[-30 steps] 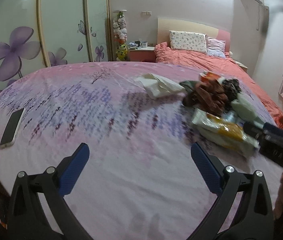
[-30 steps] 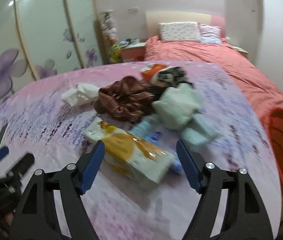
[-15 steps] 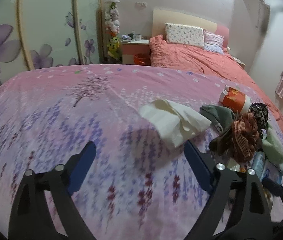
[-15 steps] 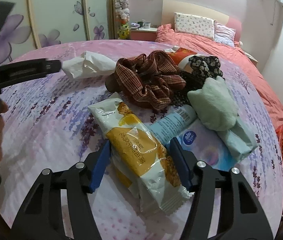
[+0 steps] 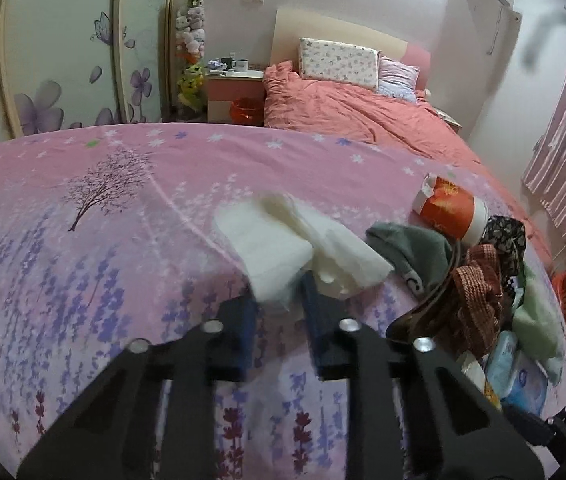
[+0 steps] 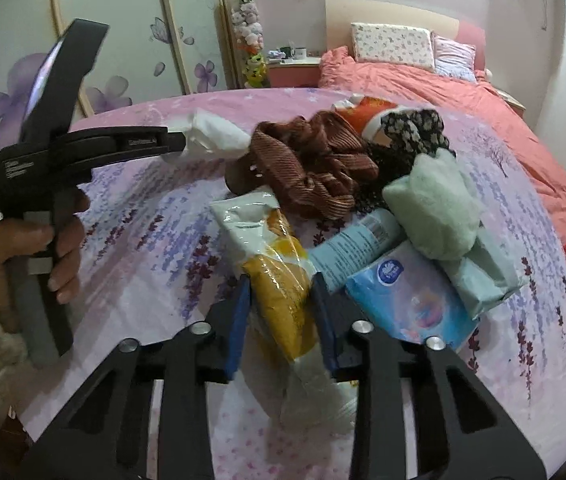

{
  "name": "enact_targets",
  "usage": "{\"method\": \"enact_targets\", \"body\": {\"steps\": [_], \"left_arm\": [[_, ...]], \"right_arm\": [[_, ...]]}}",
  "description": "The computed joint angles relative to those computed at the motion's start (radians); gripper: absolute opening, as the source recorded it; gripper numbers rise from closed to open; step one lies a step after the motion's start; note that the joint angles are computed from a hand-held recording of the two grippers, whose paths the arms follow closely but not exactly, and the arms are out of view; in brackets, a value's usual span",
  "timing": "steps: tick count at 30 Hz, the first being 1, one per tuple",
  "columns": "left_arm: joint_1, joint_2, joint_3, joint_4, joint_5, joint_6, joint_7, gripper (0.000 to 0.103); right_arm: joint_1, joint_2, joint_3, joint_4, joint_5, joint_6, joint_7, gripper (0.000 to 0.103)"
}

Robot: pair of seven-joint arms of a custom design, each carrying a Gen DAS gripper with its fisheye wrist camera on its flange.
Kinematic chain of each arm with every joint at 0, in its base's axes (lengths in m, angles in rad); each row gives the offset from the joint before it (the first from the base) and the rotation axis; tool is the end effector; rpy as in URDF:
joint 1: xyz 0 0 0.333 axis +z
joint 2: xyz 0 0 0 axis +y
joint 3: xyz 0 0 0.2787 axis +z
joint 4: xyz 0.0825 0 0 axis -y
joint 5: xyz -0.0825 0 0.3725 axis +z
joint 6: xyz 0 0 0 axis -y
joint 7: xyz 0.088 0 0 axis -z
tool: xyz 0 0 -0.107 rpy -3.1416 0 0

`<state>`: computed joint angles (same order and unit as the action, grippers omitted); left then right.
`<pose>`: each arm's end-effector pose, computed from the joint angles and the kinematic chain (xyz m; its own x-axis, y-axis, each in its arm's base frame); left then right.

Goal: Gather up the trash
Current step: 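Grasp the white tissue with the left gripper while the right grasps the yellow snack wrapper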

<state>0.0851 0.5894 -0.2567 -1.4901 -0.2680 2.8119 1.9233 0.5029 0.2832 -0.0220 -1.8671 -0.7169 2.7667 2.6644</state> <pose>0.7210 -0.0719 0.3958 -0.2559 -0.9573 0.1344 -0.7105 0.0920 -0.6976 0.5556 0.3226 0.3972 0.0152 -0.9962 -0.0853 -0.7425 0.0459 -0.6683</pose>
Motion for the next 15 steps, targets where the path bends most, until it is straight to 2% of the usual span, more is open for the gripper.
{"method": "enact_targets", "body": {"steps": [4,6,8,9,10,12,13,15], "left_arm": [[-0.008,0.005,0.009,0.007,0.013,0.011,-0.011,0.018],[-0.012,0.009,0.013,0.015,0.020,0.010,-0.017,0.020],[-0.049,0.017,0.059,0.032,0.059,0.013,-0.078,0.035],[-0.051,0.022,0.062,0.040,0.067,0.013,-0.092,0.049],[-0.052,0.028,0.063,0.047,0.071,0.017,-0.107,0.053],[-0.041,0.048,0.046,0.079,0.070,0.000,-0.113,0.053],[-0.033,0.061,0.033,0.100,0.067,-0.013,-0.104,0.050],[-0.041,0.083,0.037,0.133,0.085,-0.029,-0.099,0.035]], "right_arm": [[-0.001,0.023,0.006,0.026,0.025,-0.015,-0.038,0.028],[0.010,0.034,0.000,0.036,0.019,-0.030,-0.039,0.028],[0.030,0.038,-0.010,0.049,-0.008,-0.059,-0.021,0.029],[0.032,0.038,-0.008,0.051,-0.012,-0.068,-0.023,0.029],[0.031,0.037,-0.004,0.051,-0.011,-0.071,-0.027,0.029],[0.024,0.037,0.001,0.049,-0.002,-0.067,-0.034,0.026],[0.024,0.033,0.002,0.043,0.001,-0.061,-0.030,0.023],[0.020,0.032,0.002,0.040,0.007,-0.048,-0.030,0.018]]}}
